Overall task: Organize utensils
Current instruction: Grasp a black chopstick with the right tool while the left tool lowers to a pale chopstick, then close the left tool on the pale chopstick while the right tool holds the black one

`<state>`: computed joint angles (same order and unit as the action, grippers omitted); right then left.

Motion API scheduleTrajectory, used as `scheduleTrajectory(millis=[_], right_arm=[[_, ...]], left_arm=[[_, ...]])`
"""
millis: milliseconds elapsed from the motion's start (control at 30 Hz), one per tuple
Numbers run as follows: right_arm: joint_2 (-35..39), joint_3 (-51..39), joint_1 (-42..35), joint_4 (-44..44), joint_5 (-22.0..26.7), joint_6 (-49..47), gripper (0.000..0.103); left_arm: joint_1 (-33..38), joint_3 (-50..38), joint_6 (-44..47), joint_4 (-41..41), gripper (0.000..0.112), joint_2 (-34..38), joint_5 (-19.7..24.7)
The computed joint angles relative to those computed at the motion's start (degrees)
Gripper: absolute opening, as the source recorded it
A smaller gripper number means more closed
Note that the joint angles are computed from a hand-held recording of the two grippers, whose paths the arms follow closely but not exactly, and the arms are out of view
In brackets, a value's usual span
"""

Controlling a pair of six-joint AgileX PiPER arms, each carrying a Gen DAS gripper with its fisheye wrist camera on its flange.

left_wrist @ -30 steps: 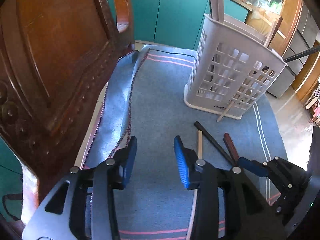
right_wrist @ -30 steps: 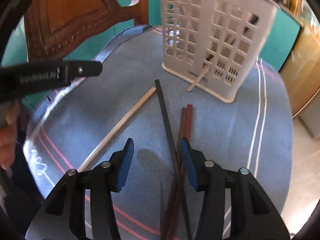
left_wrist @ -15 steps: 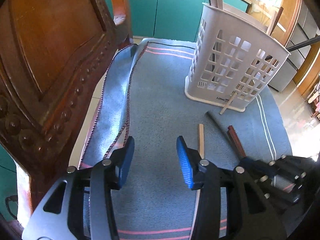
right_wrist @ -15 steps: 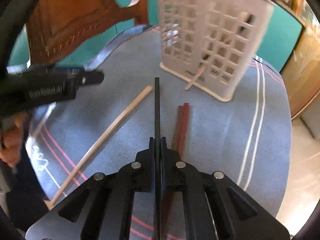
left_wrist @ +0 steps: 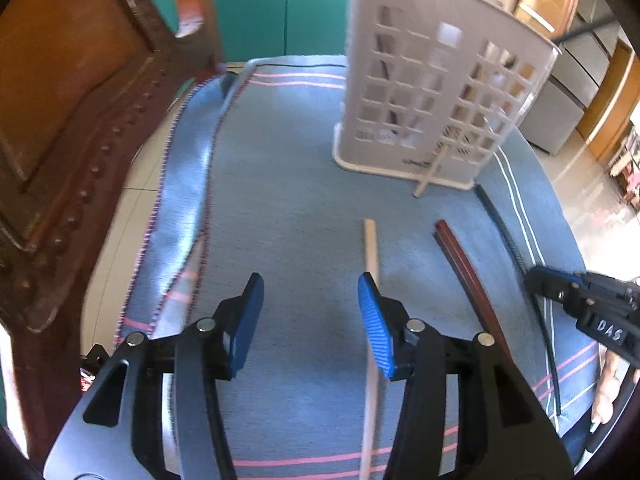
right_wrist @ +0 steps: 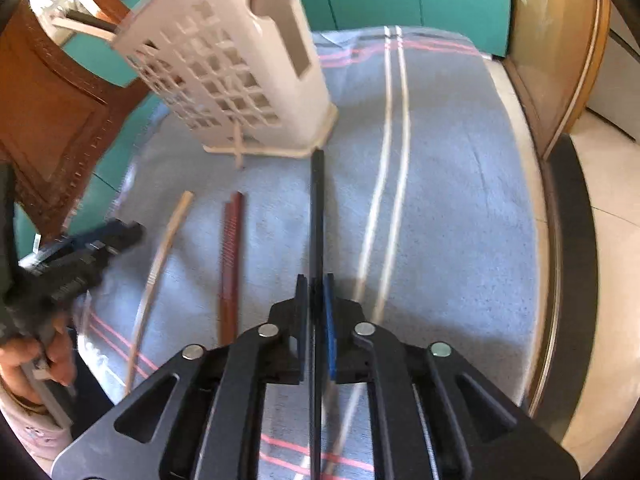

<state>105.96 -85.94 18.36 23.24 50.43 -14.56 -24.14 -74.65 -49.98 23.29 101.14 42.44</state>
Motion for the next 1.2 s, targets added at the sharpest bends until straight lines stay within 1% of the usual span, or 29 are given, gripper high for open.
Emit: scheduleTrajectory(millis=[33, 67, 100, 167, 300, 433, 667, 833, 867, 900, 933, 967, 1000, 1033, 1100, 1167, 1200], right_arm=[[-0.16, -0.07, 0.09, 0.38, -0.49, 0.00, 0.023], [-1.15, 0.99, -0.17, -0.46, -1.55, 0.39, 0.031], [-1.49, 1.22, 0.22, -1.79, -2.45, 1.62, 0.035], [-1.37, 1.06, 1.40, -4.02, -4.02, 3.75, 0.035], [-1.56, 1.90, 2.97, -4.75, -5.57, 3.10, 0.038], [0.79, 0.69, 6.16, -8.70, -7.97, 5.55, 0.039], [1.69, 1.76, 8.90, -16.85, -13.86, 14.09, 0.039], [2.35, 1.46, 10.63, -22.55, -14.95, 19.15, 0.039], [2.66, 0.98, 11.12, -23.43, -14.74, 20.46, 0.036], [2.67, 0.94, 11.24, -24.32, -14.71, 21.74, 0.029], [2.74, 0.81, 11.44, -25.22, -14.62, 23.02, 0.025], [2.74, 0.71, 11.09, -25.48, -14.37, 23.88, 0.016], [2.78, 0.59, 10.57, -24.73, -14.17, 23.60, 0.010], [2.83, 0.34, 9.48, -21.90, -13.67, 22.01, 0.009], [2.94, -0.17, 7.85, -17.35, -12.61, 18.74, 0.008], [2.66, -0.28, 6.92, -15.31, -11.40, 16.93, 0.008], [2.57, -0.46, 6.57, -14.35, -10.45, 16.15, 0.007]], left_arm=[[-0.40, -0.26, 0.26, -0.19, 0.050, 0.40, 0.06], [-1.13, -0.12, -0.15, 0.03, 0.050, 0.31, 0.38], [-2.15, 0.06, -0.90, 0.51, 0.050, 0.23, 0.87], [-3.13, -0.41, -1.38, 0.92, 0.050, 1.19, 1.51], [-4.49, -1.83, -2.70, 2.50, 0.051, 2.99, 3.09], [-5.31, -1.85, -2.80, 2.61, 0.051, 2.90, 3.44], [-5.39, -1.12, -2.64, 2.66, 0.059, 2.38, 3.49], [-5.66, -0.59, -2.92, 2.96, 0.062, 1.73, 3.75], [-5.58, -0.66, -2.79, 2.97, 0.062, 1.78, 3.77], [-5.64, -0.47, -2.77, 2.94, 0.055, 1.57, 3.68], [-5.39, -0.06, -2.35, 2.58, 0.050, 1.31, 3.09], [-5.38, 0.15, -1.57, 1.88, 0.041, 1.03, 2.51], [-5.57, 0.11, -0.76, 1.50, 0.032, 0.95, 2.40], [-5.73, 0.25, 0.06, 1.02, 0.030, 0.76, 2.07], [-6.21, 0.26, 1.22, 0.19, 0.020, 0.59, 1.89], [-6.12, 0.73, 3.78, -3.06, 0.018, -0.14, 0.80], [-5.40, 1.36, 6.53, -6.72, 0.017, -0.88, -0.42]])
